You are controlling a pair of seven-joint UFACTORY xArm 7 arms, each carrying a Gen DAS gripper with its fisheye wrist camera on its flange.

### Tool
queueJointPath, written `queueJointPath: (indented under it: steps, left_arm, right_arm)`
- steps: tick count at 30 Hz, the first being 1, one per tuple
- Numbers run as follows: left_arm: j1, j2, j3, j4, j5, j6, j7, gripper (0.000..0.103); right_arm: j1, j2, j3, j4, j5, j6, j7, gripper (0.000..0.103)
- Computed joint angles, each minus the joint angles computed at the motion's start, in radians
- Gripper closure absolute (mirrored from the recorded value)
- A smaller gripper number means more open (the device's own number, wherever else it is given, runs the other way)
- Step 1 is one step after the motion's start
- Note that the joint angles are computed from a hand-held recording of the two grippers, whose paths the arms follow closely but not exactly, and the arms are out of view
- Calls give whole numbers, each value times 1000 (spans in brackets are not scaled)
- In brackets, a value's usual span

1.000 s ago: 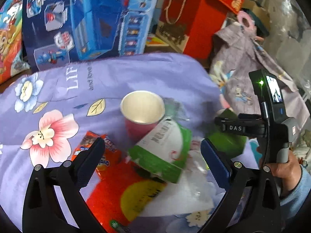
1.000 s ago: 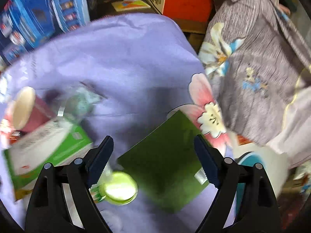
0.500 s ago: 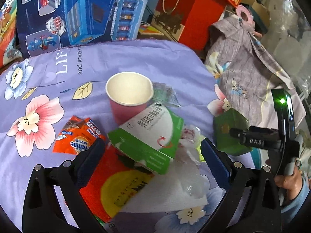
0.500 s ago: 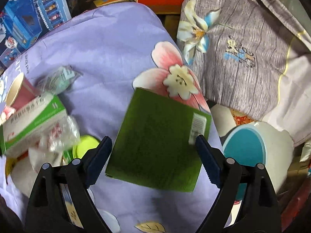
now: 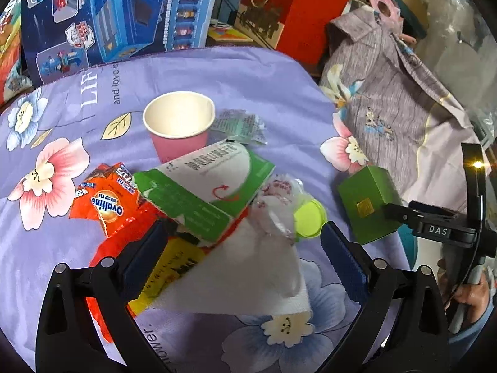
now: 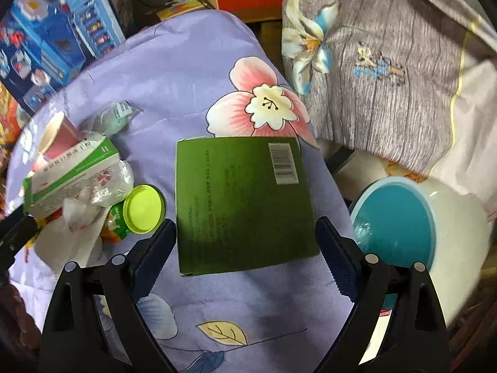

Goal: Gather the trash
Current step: 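Grasp the green box with the right tool and lift it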

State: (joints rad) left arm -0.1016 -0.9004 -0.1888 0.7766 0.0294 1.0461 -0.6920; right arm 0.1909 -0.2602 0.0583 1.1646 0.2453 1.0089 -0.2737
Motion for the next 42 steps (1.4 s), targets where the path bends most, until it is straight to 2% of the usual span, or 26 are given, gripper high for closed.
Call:
queueJointPath:
  steps: [8,12,15,19,25,29,31,33,36,40,42]
  left_arm:
    - [-32,108,-67,98,31,-8,20,4]
    - [-51,148,-79,120,39,-8,14,4]
    - [-58,162,-87,133,53,-3,2,4]
    - [-63,179,-90,142,67,16,-11,4]
    - [-69,202,-98,165,81,34,-37,4]
    - [-66,196,-112,177,113,69,-50,4]
    - [-62,184,-112,173,121,85,-61,4]
    - [-62,170,-108,163,121,95,-71,4]
    - [-66,152,-107,151,119,97,-77,4]
    - [-73,129,-119,141,123,106,-77,4]
    - [-73,117,-122,138,125,111,-78,4]
  right_arm:
    - [-14,-12,-55,-19,126,30,-80,16]
    - [-27,0,-72,-1,174,90,-118,16]
    - [-28,-14,-85,-5,213,147,-192,16]
    - [-62,-28,-110,-1,248,175,-198,16]
    - [-74,0,-101,17,279,102,-221,17]
    - [-69,63,-100,49,337,174,-239,31]
    - [-67,53,-89,38,351,194,-262,50]
    - [-63,37,-83,25,360,219,-279,61]
    - [-55,-2,-84,-10,375,258,-304,72]
    - [-46,-32,-93,-33,399,328,-318,72]
    - [-46,-47,-94,-37,401,334,-328,72]
